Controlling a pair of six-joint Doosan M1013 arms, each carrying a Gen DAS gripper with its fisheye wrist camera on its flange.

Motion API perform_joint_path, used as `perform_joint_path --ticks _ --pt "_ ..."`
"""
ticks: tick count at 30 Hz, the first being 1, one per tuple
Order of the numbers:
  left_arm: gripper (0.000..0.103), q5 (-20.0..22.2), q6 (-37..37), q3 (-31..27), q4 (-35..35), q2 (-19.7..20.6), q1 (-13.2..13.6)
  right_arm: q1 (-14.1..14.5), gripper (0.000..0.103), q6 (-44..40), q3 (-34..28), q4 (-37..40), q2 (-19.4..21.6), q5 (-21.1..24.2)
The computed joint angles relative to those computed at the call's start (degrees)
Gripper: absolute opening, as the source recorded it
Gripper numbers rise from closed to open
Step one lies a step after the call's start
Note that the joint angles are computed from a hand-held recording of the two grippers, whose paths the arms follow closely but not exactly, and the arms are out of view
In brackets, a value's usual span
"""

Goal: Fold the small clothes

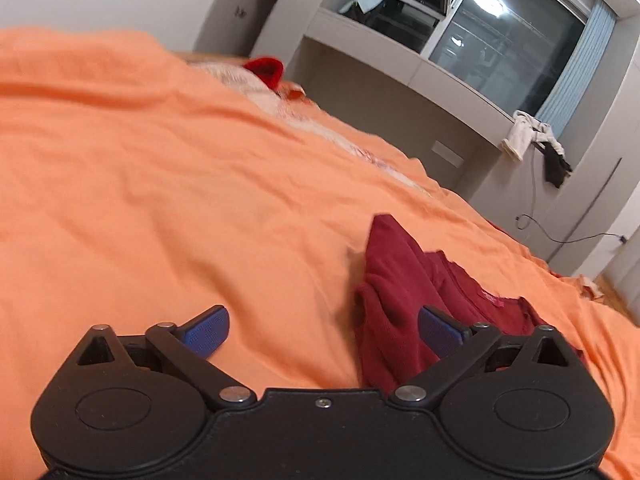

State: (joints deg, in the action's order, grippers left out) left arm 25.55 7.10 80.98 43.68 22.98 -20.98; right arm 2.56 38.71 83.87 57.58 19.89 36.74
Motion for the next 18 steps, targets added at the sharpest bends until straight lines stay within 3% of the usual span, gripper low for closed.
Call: perform_joint_path --ticks 1,4,6,12,18 --pt "0.096 -1.07 2.37 -0.17 -2.76 0.23 0.28 -0.13 0.011 0.25 0.03 0.26 0.07 0.02" --pt "0.089 -2.87 6.89 -1.09 -6.52 1.15 0.63 -0.63 0.031 -1.8 0.63 3.48 -0.15 -1.15" --pt "0.081 -3.62 9.02 -1.78 -8.4 1.7 0.87 -0.82 0.051 -3.2 0.84 5.8 -0.31 -2.88" --pt "0.054 -7.42 11.85 -1.56 -21.7 2.25 2.63 0.34 0.062 2.1 -6.15 4.53 3.02 -1.88" --pt "0.039 -6.67 21.48 -1.77 -28.56 2.31 2.87 5.06 0.065 7.24 -25.01 -4.06 13.14 6.22"
